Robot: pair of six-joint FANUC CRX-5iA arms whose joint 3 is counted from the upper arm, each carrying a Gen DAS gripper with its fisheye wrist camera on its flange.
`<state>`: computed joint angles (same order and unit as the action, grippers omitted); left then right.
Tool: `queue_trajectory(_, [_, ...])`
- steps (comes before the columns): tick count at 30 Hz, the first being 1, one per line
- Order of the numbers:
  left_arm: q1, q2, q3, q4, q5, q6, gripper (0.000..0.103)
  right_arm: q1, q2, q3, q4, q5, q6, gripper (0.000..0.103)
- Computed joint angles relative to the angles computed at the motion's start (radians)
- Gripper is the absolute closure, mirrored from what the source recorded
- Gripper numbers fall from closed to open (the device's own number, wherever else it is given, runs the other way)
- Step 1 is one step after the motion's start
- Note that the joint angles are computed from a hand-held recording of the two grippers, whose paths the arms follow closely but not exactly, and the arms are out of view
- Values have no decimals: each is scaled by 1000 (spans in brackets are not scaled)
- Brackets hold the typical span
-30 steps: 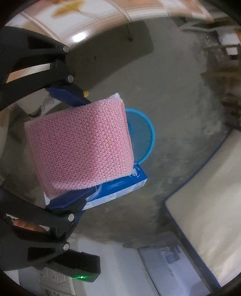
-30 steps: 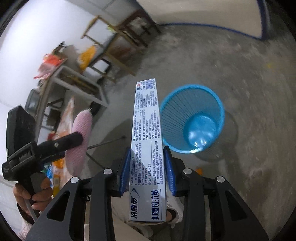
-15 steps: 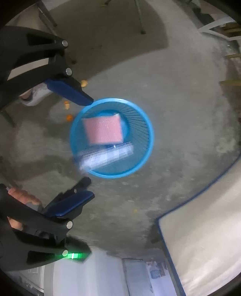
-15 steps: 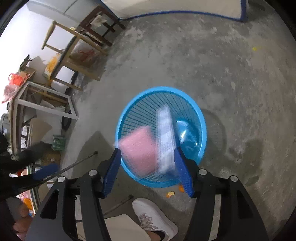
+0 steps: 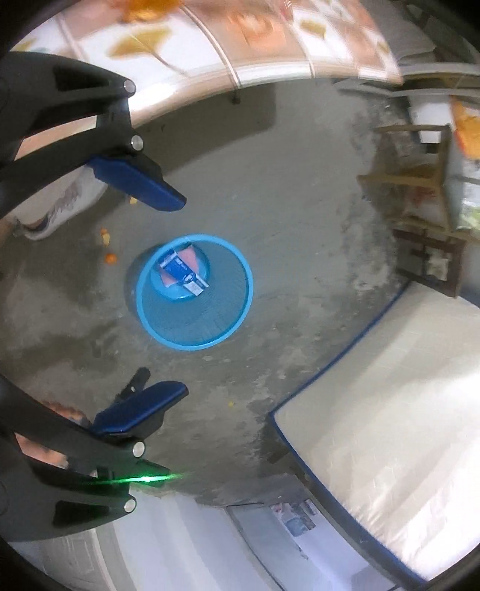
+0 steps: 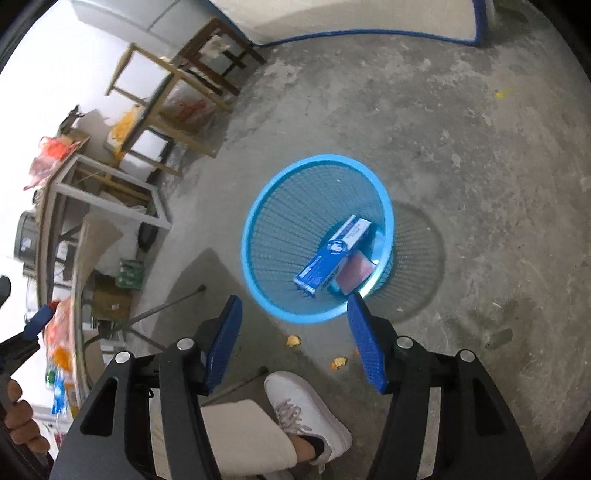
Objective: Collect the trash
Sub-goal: 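Open both tools to drop the box and sponge into the wastebasket, then grasp the red-printed snack wrapper on the table with the right tool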
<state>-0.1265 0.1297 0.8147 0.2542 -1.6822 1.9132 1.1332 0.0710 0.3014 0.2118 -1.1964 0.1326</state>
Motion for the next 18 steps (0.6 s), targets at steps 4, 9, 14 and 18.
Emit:
queue_trajectory(4, [-2, -119, -83, -45, 15, -55, 14, 49, -4, 40, 40, -9, 23, 45])
queue_trajectory(9, [33, -260, -170, -72, 27, -111, 14, 86, 48, 172, 44, -16, 119, 41])
queue_trajectory(14, [185, -418, -304, 10, 61, -194, 12, 117, 152, 378, 19, -39, 268, 34])
queue_trajectory(18, [391, -531, -373, 106, 39, -298, 9, 122, 303, 659, -74, -118, 433, 33])
